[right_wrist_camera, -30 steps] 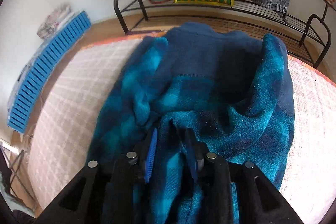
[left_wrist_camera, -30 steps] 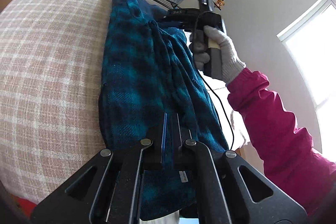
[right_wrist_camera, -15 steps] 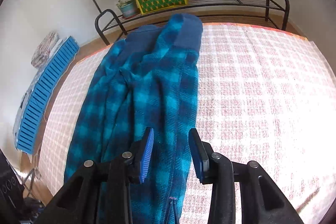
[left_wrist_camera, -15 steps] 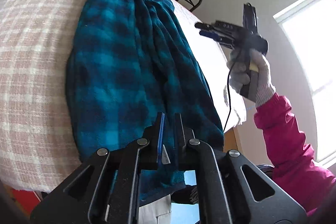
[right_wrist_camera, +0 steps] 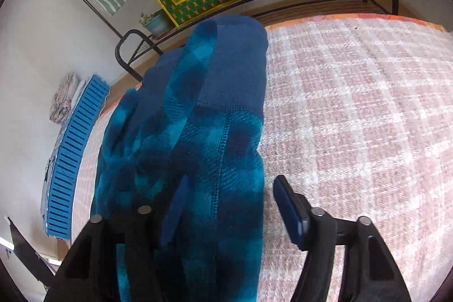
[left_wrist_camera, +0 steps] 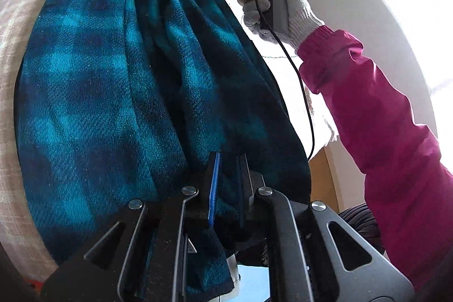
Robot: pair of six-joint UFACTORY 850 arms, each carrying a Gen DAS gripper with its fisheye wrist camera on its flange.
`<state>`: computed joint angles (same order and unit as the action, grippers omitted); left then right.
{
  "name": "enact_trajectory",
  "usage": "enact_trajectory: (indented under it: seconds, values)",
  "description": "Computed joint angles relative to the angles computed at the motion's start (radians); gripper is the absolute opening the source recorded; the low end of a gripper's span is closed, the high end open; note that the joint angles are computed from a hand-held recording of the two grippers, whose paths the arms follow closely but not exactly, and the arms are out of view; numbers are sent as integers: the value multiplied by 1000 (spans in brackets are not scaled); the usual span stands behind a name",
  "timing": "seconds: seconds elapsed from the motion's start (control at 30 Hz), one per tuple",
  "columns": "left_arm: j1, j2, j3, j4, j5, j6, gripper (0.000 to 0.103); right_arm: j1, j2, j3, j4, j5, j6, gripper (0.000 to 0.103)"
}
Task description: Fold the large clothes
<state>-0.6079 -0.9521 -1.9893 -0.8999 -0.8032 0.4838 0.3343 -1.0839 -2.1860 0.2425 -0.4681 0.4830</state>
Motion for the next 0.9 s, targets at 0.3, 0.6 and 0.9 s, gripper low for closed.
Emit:
enact_trajectory:
  seconds: [0.3, 0.6, 0.9]
  values:
    - [-30, -46, -57, 102, -23, -73, 8, 32, -105, -218, -460, -241, 222, 6]
    - [-50, -11, 6, 78, 39, -23, 8, 43, 142, 120, -410, -72, 244, 28]
    - [-30, 91, 178, -67, 65, 95, 5, 162, 488, 638, -302, 7, 271, 41]
